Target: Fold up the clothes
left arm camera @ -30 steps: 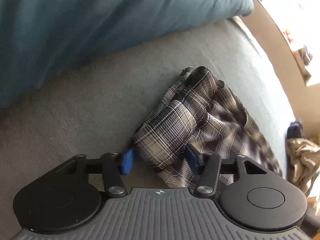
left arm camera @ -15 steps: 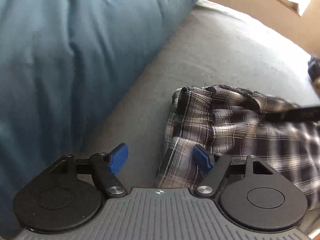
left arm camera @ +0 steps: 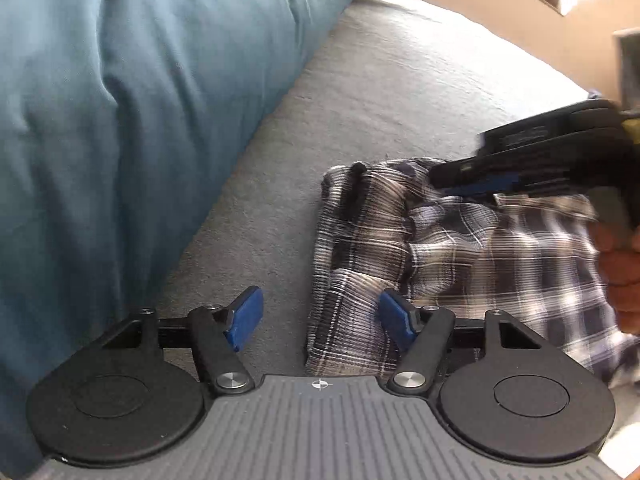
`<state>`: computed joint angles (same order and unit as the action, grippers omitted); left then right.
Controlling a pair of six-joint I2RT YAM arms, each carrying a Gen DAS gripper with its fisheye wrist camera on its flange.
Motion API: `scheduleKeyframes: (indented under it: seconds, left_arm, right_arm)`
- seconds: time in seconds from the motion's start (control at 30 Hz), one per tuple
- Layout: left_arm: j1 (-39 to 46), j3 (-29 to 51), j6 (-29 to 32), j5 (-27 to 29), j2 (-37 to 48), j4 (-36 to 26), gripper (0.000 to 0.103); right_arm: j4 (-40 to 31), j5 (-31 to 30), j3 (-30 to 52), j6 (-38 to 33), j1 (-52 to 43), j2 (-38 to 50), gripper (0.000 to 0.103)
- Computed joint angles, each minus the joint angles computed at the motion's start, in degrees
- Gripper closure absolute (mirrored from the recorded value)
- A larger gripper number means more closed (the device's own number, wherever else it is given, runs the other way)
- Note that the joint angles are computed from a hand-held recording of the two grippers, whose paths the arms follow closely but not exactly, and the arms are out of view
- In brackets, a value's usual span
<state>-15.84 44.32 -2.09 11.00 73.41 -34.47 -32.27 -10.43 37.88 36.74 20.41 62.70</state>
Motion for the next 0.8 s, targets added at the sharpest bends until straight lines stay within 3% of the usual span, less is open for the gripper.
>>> scheduleKeyframes:
  seconds: [0.17, 0.4, 0.57, 0.7, 0.8]
  left_arm:
    - [3.82, -0.04, -0.64, 6.43, 4.12, 1.32, 0.045]
    - [6.99, -2.18, -1.94, 12.21, 4.64, 4.13, 0.053]
    - [9.56, -2.51, -2.01, 16.60, 4.46, 2.78, 0.051]
    - [8.28, -1.60, -3.57, 16.06, 3.67, 0.95, 0.044]
    - [7.06, -2.38, -2.35, 14.41, 4.16, 3.27, 0.046]
  right_arm:
    - [-4.26, -7.12, -3.41, 4.26, -2.82, -7.90, 0.074]
    - [2.10, -12.25, -7.16, 13.07, -1.01, -9.26, 0.074]
    - [4.55, -13.71, -3.69, 12.90, 1.17, -3.42, 0.065]
    - [5.68, -13.74, -0.76, 12.29, 4.09, 2.54, 0.057]
    - [5.62, -13.19, 0.66, 12.39, 5.85, 6.05, 0.051]
